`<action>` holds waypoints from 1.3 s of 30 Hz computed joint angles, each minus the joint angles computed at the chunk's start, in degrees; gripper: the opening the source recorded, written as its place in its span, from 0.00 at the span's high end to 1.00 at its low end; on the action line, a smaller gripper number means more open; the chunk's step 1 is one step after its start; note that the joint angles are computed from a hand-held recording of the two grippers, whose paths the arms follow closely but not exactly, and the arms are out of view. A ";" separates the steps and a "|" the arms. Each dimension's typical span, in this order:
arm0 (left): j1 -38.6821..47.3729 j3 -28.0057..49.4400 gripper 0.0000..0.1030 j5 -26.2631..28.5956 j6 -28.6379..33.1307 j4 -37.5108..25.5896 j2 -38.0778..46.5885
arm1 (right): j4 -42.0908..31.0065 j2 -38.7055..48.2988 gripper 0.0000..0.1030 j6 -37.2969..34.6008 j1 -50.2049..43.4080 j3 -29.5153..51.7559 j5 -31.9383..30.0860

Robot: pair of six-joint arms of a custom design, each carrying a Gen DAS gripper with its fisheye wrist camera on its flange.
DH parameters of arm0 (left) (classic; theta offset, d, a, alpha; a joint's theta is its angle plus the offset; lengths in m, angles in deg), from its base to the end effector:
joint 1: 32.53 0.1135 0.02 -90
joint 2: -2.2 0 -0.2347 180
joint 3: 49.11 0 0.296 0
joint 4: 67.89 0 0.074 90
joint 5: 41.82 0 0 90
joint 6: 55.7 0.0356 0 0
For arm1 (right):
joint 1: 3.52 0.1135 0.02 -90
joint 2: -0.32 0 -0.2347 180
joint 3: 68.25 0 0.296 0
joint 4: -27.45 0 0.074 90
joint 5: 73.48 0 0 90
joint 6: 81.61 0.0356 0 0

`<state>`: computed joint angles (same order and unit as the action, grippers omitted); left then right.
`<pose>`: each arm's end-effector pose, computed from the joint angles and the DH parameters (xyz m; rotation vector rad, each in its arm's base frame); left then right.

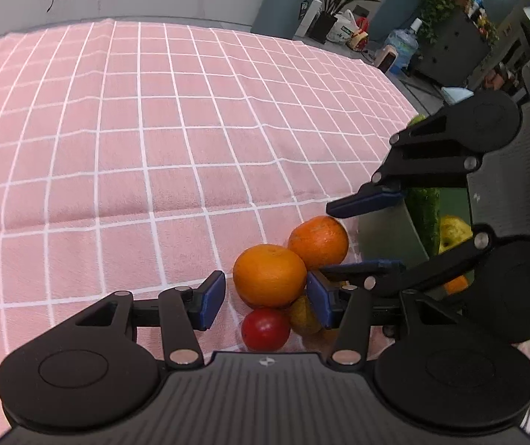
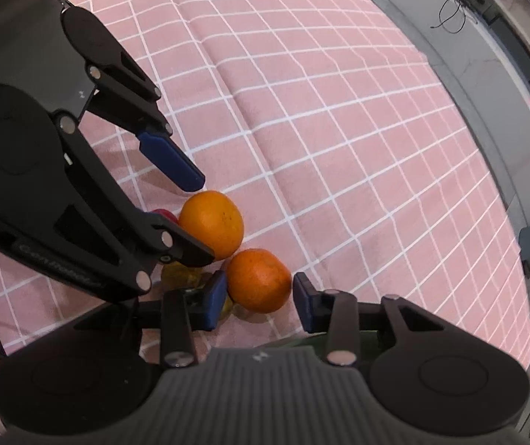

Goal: Organize fruits
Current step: 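Grasp a mandarin orange with the right gripper while the left gripper grasps another orange, then lift both held oranges toward the green colander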

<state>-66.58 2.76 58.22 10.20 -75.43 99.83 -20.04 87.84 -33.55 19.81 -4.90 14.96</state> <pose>0.2640 -0.1859 0.0466 0.3005 2.5799 -0.6178 0.2883 0.1254 0.1228 -1.5266 2.3724 -0.0357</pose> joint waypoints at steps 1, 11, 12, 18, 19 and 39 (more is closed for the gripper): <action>0.20 -0.02 0.43 0.31 -0.52 0.51 0.25 | -0.09 0.13 0.65 0.03 -0.13 0.10 -0.32; -0.27 0.10 0.51 1.03 -1.81 2.06 1.16 | 1.05 0.35 0.65 -0.59 0.30 -0.47 0.36; -0.63 0.01 0.51 0.52 -1.84 2.28 1.11 | 1.54 -0.09 0.65 -0.72 0.38 -1.03 0.51; -1.83 -1.36 0.52 -1.56 -4.02 2.90 -0.73 | 5.49 -4.73 0.66 0.33 1.21 -5.45 1.99; -1.98 -1.98 0.52 -1.98 -4.36 3.22 -1.45 | 5.99 -5.94 0.66 0.94 1.16 -6.24 1.90; -8.92 -12.40 0.52 -8.43 -12.24 -2.44 -25.86 | -3.74 -52.75 0.67 25.76 -7.50 -26.46 -5.00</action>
